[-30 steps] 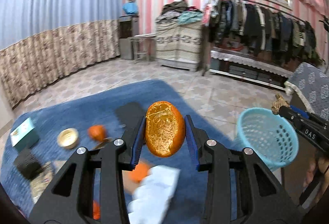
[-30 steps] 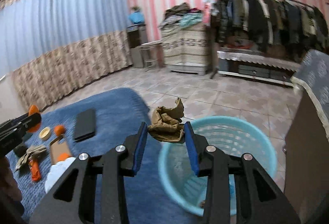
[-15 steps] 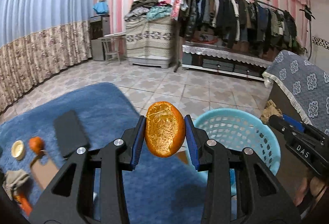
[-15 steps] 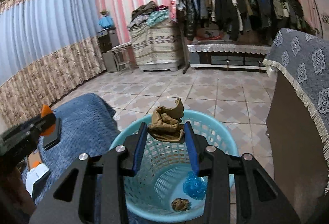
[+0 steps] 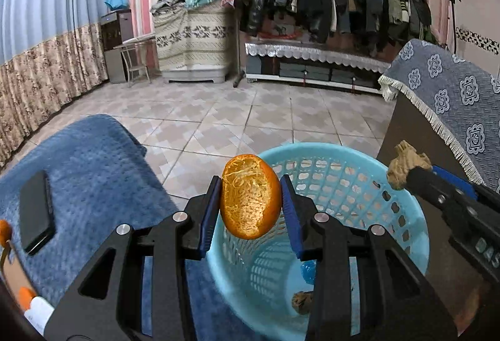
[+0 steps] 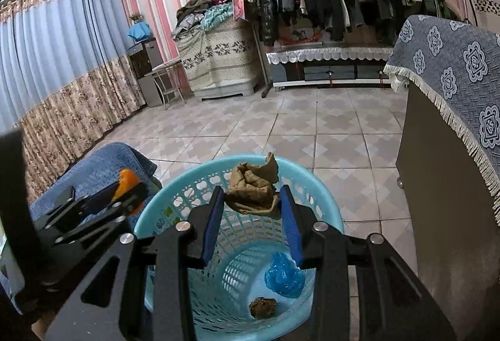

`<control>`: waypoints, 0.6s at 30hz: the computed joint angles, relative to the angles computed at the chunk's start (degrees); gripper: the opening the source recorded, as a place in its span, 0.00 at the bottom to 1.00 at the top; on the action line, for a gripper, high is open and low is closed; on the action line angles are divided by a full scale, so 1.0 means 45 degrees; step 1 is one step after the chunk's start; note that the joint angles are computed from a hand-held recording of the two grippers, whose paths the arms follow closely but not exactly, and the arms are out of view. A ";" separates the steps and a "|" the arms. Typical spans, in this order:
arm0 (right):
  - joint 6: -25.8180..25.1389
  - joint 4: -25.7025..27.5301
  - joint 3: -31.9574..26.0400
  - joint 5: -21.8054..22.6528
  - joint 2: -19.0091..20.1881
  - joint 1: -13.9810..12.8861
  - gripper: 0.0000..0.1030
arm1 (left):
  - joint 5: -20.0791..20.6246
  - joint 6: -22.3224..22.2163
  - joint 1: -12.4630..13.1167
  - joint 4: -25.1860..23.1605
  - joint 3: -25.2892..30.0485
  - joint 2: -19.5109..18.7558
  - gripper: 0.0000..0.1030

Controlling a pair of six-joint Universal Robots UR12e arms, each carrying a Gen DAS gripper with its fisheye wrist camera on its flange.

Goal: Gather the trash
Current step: 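Open both tools over the blue basket to drop the peel and cloth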

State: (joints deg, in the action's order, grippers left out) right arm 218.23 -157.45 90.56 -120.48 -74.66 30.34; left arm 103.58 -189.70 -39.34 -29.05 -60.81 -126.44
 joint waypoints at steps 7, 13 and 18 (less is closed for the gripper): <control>0.0470 0.0779 -0.0035 0.0167 0.0026 -0.0106 0.36 | -0.0010 0.0081 0.0053 -0.0293 0.0447 -0.0330 0.52; 0.0132 0.0985 -0.0283 0.0376 0.0166 -0.0068 0.36 | 0.0832 0.0039 0.0055 -0.0064 0.0302 -0.0204 0.72; -0.0147 0.1275 -0.0603 0.0647 0.0399 -0.0026 0.36 | 0.1870 -0.0149 0.0103 0.0475 -0.0385 0.0278 0.84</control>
